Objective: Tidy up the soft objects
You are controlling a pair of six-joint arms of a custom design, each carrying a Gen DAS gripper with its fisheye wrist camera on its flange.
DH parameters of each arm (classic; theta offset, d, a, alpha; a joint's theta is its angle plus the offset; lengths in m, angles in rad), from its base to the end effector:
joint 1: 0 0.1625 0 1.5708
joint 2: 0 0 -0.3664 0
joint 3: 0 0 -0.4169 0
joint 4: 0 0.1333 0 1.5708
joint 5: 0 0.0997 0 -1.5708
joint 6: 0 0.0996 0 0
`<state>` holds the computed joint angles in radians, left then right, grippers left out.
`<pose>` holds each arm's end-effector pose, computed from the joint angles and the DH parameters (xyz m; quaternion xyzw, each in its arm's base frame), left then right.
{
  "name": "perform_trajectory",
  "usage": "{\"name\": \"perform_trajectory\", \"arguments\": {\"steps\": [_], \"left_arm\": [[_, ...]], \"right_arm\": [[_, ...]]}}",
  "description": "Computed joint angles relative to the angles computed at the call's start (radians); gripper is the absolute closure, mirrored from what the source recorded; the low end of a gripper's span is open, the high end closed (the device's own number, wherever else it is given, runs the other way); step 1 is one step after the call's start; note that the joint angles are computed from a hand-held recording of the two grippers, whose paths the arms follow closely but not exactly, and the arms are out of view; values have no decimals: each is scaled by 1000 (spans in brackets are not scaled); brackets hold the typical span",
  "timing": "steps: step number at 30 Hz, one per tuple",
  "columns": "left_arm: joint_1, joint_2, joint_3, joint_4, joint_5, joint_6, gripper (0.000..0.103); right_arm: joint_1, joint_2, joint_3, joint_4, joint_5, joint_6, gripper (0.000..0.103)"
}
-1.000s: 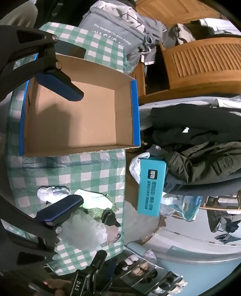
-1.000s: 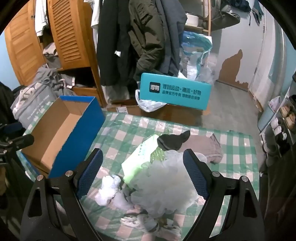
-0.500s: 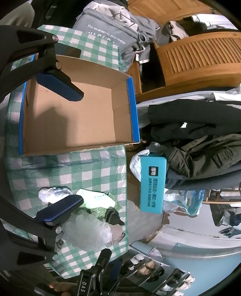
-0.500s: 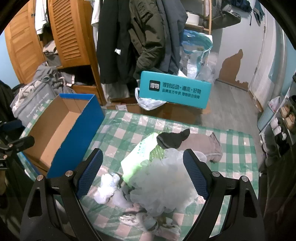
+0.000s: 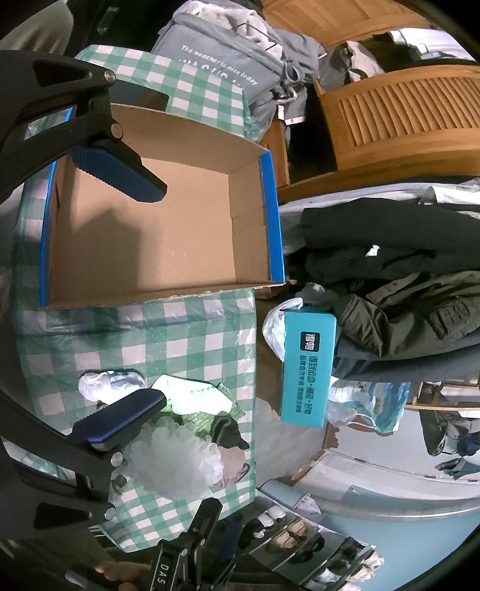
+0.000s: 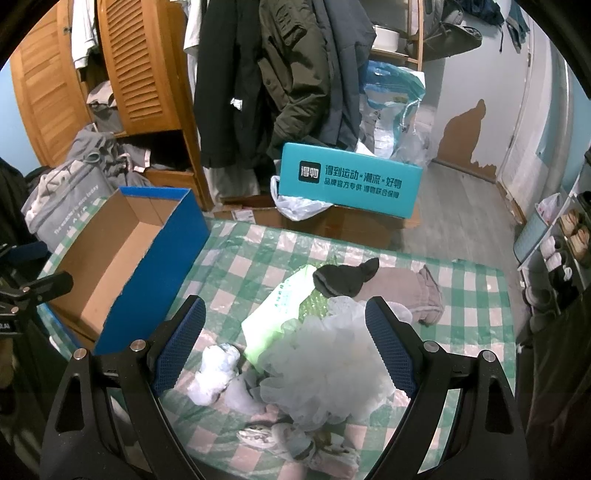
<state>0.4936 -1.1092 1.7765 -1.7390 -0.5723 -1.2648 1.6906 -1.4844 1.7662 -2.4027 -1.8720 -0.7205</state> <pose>-0.3836 -0.4528 0.1375 0.0380 0.8581 -0.3430 0.3803 0.1707 -0.5503 0.3826 0.3509 -0.8854 0.2138 0.2174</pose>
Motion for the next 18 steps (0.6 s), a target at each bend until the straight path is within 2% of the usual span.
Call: {"name": "perform_trajectory", "arguments": {"steps": [18], "left_arm": [[-5, -6, 8, 2, -6, -10, 1]], "right_arm": [[1, 0, -1, 2, -7, -2, 16]]}}
